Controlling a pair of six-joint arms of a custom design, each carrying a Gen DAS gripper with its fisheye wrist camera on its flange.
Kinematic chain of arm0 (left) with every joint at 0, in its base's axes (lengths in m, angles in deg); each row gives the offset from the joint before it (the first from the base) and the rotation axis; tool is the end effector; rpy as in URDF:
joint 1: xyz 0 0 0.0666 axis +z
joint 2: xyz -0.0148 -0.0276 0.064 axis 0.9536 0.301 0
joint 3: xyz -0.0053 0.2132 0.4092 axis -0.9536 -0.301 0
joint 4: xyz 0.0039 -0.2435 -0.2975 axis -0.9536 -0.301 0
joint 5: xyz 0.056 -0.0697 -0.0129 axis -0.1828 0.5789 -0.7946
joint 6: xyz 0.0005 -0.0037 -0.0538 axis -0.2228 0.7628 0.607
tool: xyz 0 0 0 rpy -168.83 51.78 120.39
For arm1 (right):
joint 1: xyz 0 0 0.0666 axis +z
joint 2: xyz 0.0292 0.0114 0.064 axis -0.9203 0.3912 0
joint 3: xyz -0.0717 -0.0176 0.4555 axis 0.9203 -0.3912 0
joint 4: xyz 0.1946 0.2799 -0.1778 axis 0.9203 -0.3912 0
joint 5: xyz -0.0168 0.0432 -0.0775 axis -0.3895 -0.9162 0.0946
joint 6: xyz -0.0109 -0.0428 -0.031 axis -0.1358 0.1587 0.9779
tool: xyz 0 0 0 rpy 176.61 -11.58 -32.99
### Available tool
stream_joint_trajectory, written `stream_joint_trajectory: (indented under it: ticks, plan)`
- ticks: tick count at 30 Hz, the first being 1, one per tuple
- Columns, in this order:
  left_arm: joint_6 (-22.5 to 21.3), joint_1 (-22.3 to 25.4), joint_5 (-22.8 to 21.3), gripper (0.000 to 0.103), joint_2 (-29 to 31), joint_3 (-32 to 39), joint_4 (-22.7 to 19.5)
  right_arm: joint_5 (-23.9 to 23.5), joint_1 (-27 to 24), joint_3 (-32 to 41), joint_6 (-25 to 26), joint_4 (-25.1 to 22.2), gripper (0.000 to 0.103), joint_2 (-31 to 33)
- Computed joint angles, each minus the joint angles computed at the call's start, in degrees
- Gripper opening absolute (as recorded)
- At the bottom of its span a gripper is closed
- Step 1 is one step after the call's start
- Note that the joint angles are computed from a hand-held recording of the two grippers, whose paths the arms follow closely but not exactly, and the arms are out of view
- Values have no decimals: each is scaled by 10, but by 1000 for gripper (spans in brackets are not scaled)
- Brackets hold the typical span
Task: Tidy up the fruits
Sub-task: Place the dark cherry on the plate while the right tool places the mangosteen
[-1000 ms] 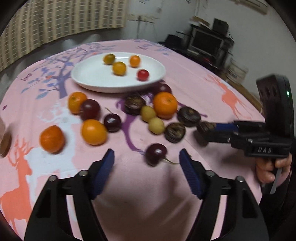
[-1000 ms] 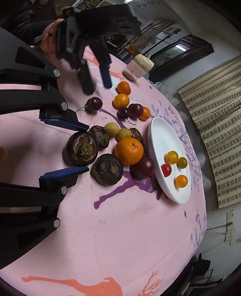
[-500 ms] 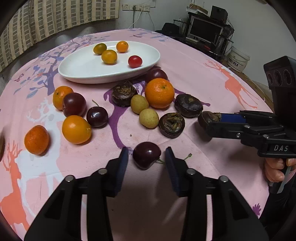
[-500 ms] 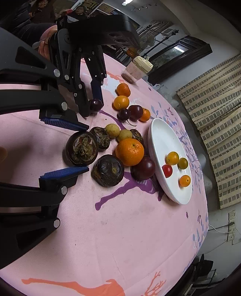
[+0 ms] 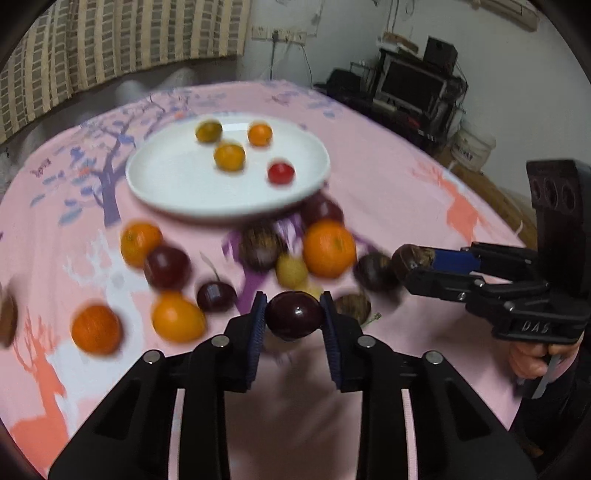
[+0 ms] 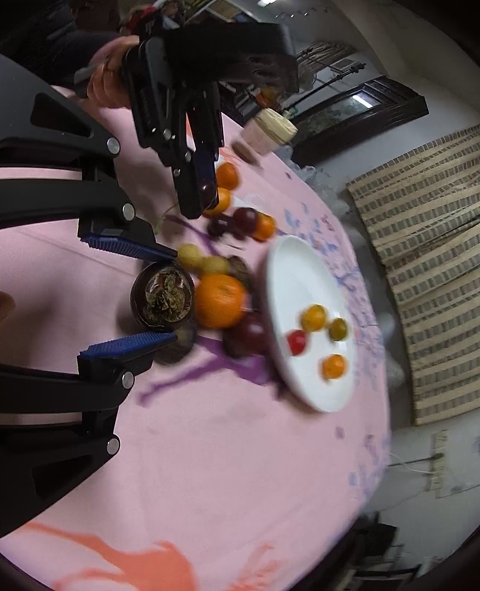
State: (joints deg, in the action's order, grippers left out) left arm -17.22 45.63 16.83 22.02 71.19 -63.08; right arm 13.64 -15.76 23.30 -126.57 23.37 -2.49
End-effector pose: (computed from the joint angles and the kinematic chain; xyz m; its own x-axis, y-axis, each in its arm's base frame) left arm 0.3788 -0.2045 0.4845 -0.5900 0.4711 -0.6558 0.7053 0.6960 -0.1345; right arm 0.2683 0.3094 0.4918 -0.6971 0.2024 -0.6878 -0.0261 0.9515 0.3064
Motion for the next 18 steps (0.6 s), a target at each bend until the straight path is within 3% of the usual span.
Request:
stream_joint_trajectory:
  ticks: [6,10,12,13,14,15,16,18]
  plan:
    - [55,9,-26,29,91,114,14,-16,-97,69,62,8,39,57]
    - [92,12,-47,29,149,166,-4,-38,-140,89,84,17,40,97]
    - [102,13,-61,32,162,178,-16,-47,-148,82,89,37,53,102]
    - [106,15,-65,52,163,179,-18,-50,-149,79,90,39,71,99]
    - [107,15,-70,64,160,175,-13,-48,-146,76,91,44,72,96]
    - [110,15,-83,84,147,161,8,-42,-141,72,95,48,72,89]
    - [110,15,-95,92,134,150,26,-35,-136,71,98,48,73,86]
    - [99,16,-108,93,113,135,47,-21,-125,62,104,50,77,73]
